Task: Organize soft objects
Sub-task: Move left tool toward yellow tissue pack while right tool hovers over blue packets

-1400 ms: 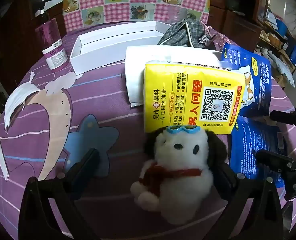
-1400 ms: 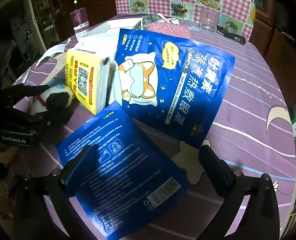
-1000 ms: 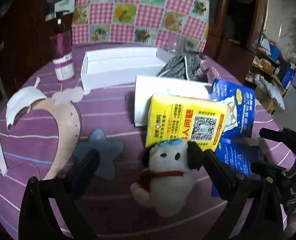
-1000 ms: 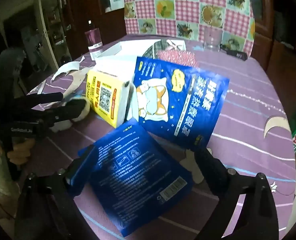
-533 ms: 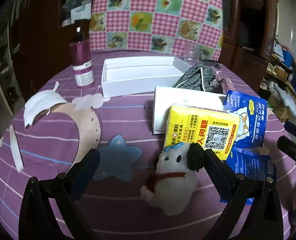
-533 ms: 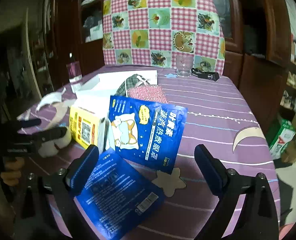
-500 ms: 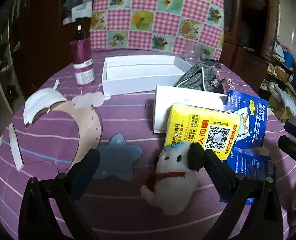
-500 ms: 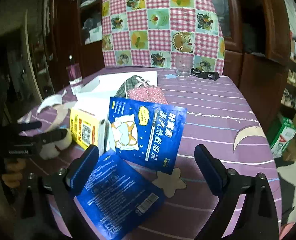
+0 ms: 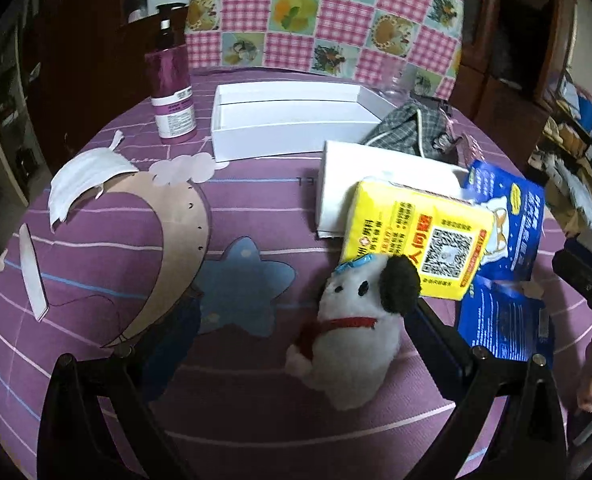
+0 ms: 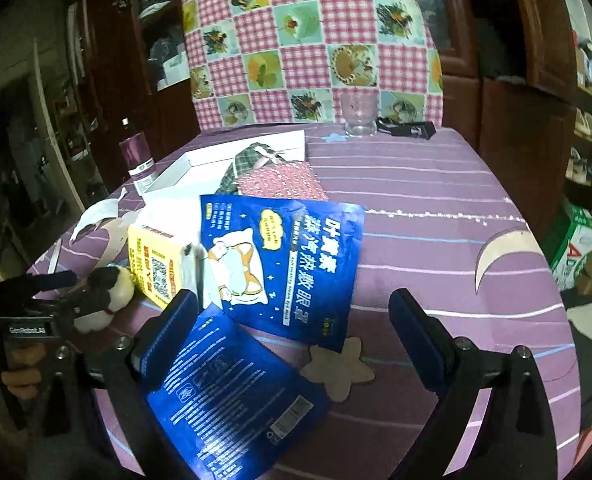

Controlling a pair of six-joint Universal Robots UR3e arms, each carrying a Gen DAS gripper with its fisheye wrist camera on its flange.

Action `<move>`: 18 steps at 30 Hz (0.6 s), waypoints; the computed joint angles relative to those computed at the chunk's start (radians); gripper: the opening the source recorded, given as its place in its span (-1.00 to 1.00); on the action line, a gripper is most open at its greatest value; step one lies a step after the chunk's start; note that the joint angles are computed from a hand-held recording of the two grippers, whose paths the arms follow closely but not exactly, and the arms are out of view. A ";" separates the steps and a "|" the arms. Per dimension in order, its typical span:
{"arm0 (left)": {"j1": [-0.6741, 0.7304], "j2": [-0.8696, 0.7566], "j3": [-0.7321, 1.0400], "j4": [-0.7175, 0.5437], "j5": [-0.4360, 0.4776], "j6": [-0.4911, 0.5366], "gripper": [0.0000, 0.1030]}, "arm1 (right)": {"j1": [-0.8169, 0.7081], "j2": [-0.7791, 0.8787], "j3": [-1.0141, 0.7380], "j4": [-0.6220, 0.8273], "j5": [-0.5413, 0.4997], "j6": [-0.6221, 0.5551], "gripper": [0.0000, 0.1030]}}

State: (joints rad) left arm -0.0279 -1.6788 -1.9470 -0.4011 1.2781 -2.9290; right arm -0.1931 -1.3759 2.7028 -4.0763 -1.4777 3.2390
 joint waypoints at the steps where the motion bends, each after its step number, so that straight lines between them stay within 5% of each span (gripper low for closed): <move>1: 0.003 0.002 -0.001 0.002 -0.001 -0.005 1.00 | -0.005 -0.002 -0.001 0.005 0.003 0.006 0.86; 18: 0.019 0.006 -0.024 0.056 -0.028 -0.024 1.00 | -0.007 -0.016 -0.009 0.032 0.006 0.008 0.86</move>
